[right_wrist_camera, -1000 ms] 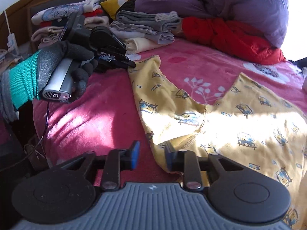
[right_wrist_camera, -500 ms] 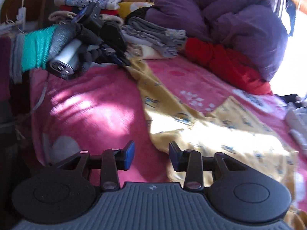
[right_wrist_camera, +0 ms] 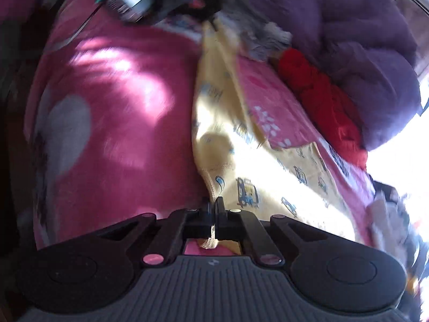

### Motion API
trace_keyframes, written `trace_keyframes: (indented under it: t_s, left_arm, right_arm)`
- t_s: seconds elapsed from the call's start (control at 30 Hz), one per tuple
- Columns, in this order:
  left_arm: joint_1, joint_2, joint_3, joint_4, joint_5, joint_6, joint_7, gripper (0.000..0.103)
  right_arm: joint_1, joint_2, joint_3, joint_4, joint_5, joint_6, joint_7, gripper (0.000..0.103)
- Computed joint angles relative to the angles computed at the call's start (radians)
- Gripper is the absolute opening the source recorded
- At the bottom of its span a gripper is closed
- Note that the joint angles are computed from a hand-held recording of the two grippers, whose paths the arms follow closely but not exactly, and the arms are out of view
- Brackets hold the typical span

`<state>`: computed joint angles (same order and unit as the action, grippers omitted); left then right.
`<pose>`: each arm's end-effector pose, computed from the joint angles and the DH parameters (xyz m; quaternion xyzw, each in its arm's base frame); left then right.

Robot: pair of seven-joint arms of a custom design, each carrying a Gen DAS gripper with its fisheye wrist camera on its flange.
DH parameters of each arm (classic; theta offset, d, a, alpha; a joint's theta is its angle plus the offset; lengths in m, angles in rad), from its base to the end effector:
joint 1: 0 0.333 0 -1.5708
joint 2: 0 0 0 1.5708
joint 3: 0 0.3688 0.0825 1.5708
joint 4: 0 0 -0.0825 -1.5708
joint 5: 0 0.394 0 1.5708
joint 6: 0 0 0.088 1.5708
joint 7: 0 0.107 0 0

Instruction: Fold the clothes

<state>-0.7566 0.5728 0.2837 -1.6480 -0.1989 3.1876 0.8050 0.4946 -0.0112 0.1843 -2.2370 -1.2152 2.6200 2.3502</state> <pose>0.6678 -0.3786 0.4512 -0.7257 0.4962 -0.4676 0.0922 0.4177 0.3650 0.4511 -0.8586 0.3086 -0.3851 0.1388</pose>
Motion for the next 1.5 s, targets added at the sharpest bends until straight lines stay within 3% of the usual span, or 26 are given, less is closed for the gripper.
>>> trace_keyframes:
  t_s: [0.07, 0.1, 0.23, 0.3, 0.33, 0.4, 0.5, 0.53, 0.6, 0.73, 0.8, 0.9, 1.0, 1.1, 1.2, 1.33, 1.43, 1.5]
  left_arm:
    - [0.067, 0.011, -0.083, 0.048, -0.012, -0.136, 0.089, 0.001]
    - [0.077, 0.011, -0.090, 0.049, 0.052, -0.145, 0.038, 0.002]
    - [0.068, -0.002, -0.074, 0.029, 0.105, -0.121, -0.024, 0.008]
    - [0.095, -0.005, -0.104, 0.016, 0.113, -0.098, -0.040, 0.008]
    - [0.100, -0.006, -0.110, 0.012, 0.122, -0.093, -0.039, 0.008]
    - [0.075, -0.004, -0.078, 0.015, 0.153, -0.098, -0.045, 0.006]
    - [-0.027, 0.002, 0.057, -0.008, 0.180, -0.027, -0.113, 0.005]
    - [-0.044, 0.008, 0.079, -0.003, 0.178, -0.029, -0.109, 0.005]
    - [-0.054, 0.021, 0.095, 0.018, 0.177, -0.082, -0.106, 0.005]
    - [-0.045, 0.030, 0.091, 0.038, 0.219, -0.102, -0.136, 0.005]
    - [-0.046, 0.030, 0.092, 0.036, 0.233, -0.079, -0.152, 0.005]
    - [-0.028, 0.040, 0.067, 0.043, 0.212, -0.027, -0.131, 0.005]
    - [-0.017, 0.052, 0.048, 0.076, 0.204, -0.073, -0.086, 0.005]
    - [-0.015, 0.062, 0.046, 0.099, 0.220, -0.108, -0.083, 0.005]
    - [0.030, 0.062, -0.008, 0.112, 0.230, -0.139, -0.084, 0.005]
    - [0.050, 0.069, -0.028, 0.115, 0.245, -0.055, -0.062, 0.003]
    - [0.003, 0.089, 0.035, 0.105, 0.213, 0.128, -0.044, 0.003]
    - [-0.014, 0.109, 0.058, 0.131, 0.193, 0.138, -0.011, 0.003]
  right_arm:
    - [0.000, 0.003, -0.002, -0.004, 0.075, 0.006, -0.149, 0.005]
    - [0.002, 0.009, 0.000, 0.000, 0.090, -0.001, -0.203, 0.005]
    - [0.009, 0.013, 0.000, 0.020, 0.136, 0.004, -0.207, 0.013]
    - [0.004, 0.001, -0.005, 0.014, 0.161, 0.051, -0.162, 0.032]
    - [0.003, 0.000, -0.004, 0.015, 0.143, 0.063, -0.126, 0.034]
    - [0.001, 0.002, -0.002, 0.022, 0.096, 0.072, -0.054, 0.036]
    - [0.001, 0.018, -0.003, 0.043, 0.022, 0.060, 0.050, 0.036]
    - [0.001, 0.021, -0.004, 0.042, 0.077, 0.060, 0.004, 0.035]
    - [0.003, 0.024, -0.004, 0.034, 0.223, 0.050, -0.135, 0.031]
    - [0.002, 0.003, -0.008, 0.005, 0.231, 0.064, -0.161, 0.030]
    - [-0.004, -0.010, -0.009, -0.003, 0.235, 0.087, -0.124, 0.035]
    - [-0.009, -0.017, 0.002, 0.003, 0.162, 0.080, -0.006, 0.045]
    - [-0.008, 0.007, 0.007, 0.030, -0.005, 0.058, 0.174, 0.052]
    - [0.006, 0.034, 0.005, 0.051, -0.201, 0.013, 0.355, 0.048]
    - [0.016, 0.064, -0.004, 0.076, -0.218, -0.010, 0.359, 0.044]
    - [0.001, 0.084, -0.025, 0.077, -0.023, 0.093, 0.186, 0.039]
    - [-0.014, 0.084, -0.040, 0.067, 0.075, 0.174, 0.112, 0.040]
    - [-0.021, 0.085, -0.043, 0.064, 0.154, 0.202, 0.022, 0.040]
